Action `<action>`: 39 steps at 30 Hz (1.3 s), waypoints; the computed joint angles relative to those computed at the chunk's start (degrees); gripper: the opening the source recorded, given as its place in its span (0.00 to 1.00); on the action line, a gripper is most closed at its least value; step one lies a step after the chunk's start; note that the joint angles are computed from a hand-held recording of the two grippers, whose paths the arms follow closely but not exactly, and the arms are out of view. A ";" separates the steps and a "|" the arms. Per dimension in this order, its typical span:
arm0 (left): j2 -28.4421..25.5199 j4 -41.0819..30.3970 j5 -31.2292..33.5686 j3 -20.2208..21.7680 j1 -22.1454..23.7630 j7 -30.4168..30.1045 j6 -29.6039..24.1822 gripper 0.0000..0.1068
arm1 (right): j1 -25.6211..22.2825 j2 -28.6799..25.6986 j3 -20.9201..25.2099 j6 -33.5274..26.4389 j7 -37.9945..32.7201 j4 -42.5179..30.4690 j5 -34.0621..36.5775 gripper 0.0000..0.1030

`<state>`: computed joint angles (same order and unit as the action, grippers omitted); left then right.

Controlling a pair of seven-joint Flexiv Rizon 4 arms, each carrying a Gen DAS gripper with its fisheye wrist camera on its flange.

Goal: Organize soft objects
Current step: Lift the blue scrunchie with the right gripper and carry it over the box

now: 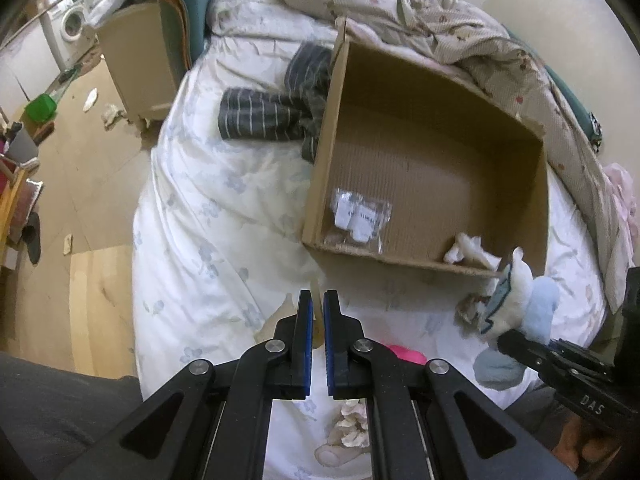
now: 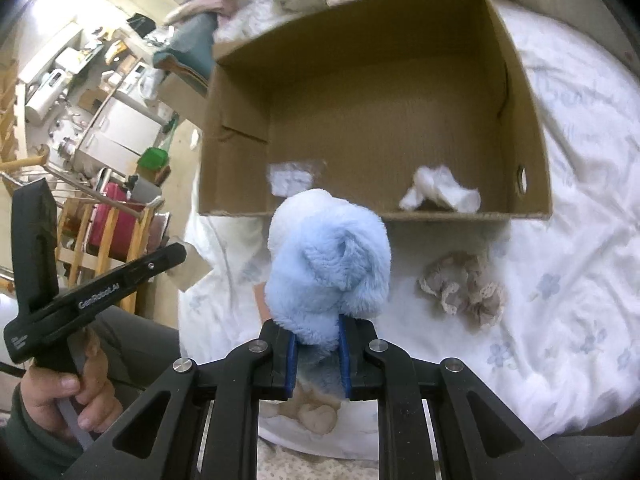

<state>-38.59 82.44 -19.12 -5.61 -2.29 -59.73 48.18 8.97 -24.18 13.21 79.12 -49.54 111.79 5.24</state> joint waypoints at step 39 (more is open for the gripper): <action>-14.56 -26.85 2.77 -1.00 -6.88 -1.02 -3.95 0.05 | -4.66 -5.52 -3.42 0.92 1.68 -8.69 -4.59 0.18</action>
<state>-53.15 55.59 -16.36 -6.61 -9.16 -60.75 44.23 4.31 -29.71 9.80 80.04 -47.87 103.09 0.65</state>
